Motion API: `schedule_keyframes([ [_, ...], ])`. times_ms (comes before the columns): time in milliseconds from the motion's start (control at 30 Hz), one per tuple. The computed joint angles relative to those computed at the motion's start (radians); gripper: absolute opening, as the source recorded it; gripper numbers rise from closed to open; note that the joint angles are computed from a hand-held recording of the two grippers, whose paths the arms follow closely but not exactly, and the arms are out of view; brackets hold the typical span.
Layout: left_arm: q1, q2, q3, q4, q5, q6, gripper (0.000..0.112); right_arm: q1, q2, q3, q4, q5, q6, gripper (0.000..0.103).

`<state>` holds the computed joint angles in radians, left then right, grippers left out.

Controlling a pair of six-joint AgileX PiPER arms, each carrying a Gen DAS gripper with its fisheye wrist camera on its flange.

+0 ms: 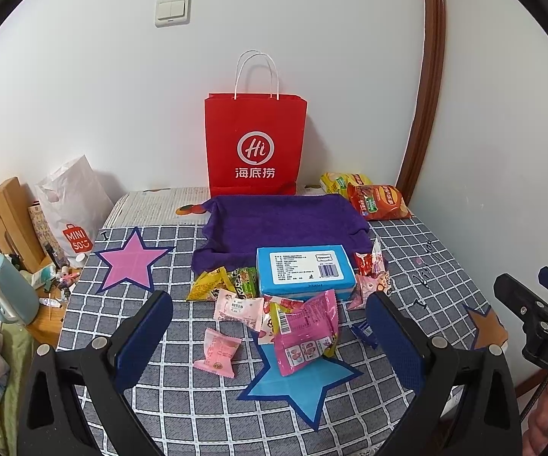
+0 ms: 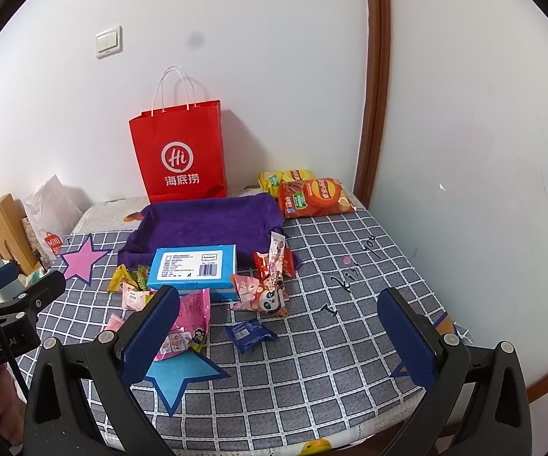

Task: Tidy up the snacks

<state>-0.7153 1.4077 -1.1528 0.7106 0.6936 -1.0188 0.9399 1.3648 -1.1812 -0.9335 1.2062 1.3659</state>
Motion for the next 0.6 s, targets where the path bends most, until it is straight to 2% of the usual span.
schedule_keyframes([
  [600, -0.003, 0.018, -0.036, -0.009, 0.010, 0.034, 0.102, 0.003, -0.017, 0.018, -0.014, -0.026, 0.009, 0.103],
])
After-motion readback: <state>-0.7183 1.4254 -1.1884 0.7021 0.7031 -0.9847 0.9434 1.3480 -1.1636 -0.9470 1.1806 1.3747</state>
